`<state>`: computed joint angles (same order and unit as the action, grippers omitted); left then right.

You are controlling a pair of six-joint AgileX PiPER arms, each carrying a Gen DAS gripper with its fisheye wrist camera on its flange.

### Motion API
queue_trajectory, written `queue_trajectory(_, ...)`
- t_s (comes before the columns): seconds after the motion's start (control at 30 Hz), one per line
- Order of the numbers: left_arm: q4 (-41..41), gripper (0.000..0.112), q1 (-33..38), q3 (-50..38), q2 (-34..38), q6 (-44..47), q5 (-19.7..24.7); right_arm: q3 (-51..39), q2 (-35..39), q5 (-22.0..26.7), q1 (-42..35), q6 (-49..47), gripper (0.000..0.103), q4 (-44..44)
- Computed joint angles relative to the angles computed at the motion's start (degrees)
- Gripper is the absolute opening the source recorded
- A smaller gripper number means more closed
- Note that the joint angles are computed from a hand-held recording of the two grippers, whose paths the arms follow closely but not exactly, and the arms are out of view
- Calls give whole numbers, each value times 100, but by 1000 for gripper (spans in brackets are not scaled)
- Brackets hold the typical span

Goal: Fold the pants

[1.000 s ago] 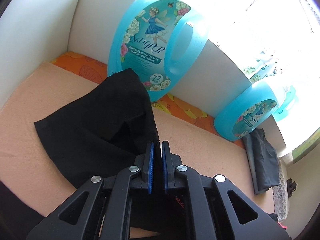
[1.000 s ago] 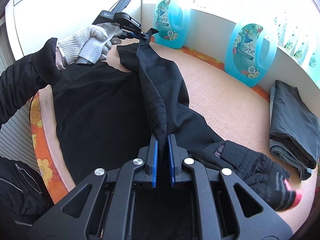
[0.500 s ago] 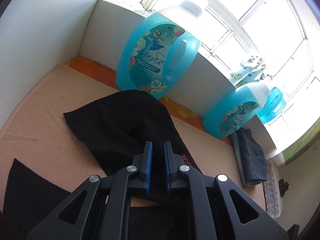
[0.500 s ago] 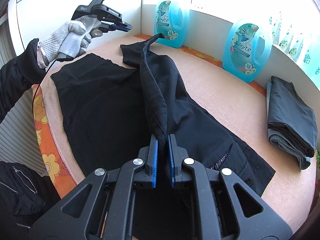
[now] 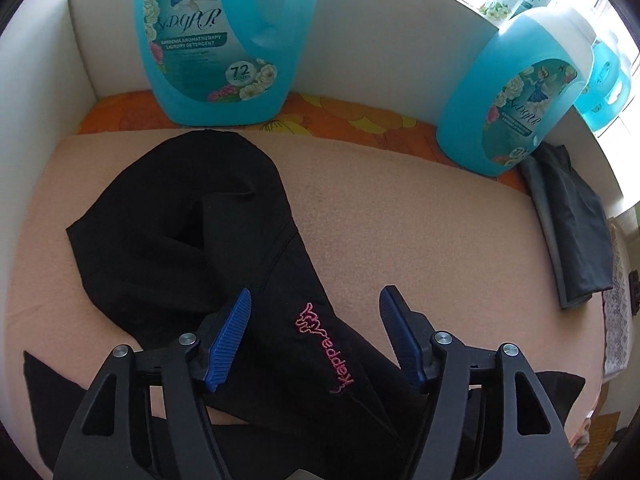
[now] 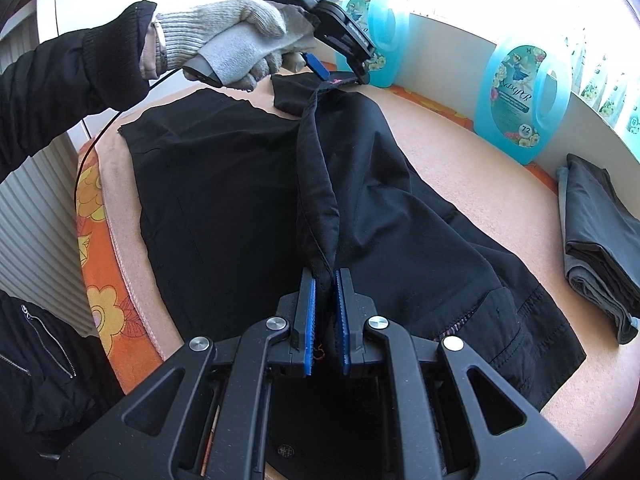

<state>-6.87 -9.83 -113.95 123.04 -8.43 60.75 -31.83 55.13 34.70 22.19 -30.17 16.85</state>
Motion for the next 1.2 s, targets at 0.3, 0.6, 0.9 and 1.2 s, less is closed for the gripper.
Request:
queue_trajectory(0.3,390,63,121,-249,518,-447,-105,78,-27,-14,-121,-542,11,457)
queue_trajectory(0.6,-1360,8,753,1728,-589,477,-1886,94,9,-116,87,-166,11,111)
queue_trajectory(0.9,-3671,7,1661,3895,-2524,2827,-2633,-33,-398,92,189,906,11,-901)
queue_trajectory(1.2,-5947,7,2797,6566,-4282,5520,-2679,178,-884,635,1199,2444,10,-2330)
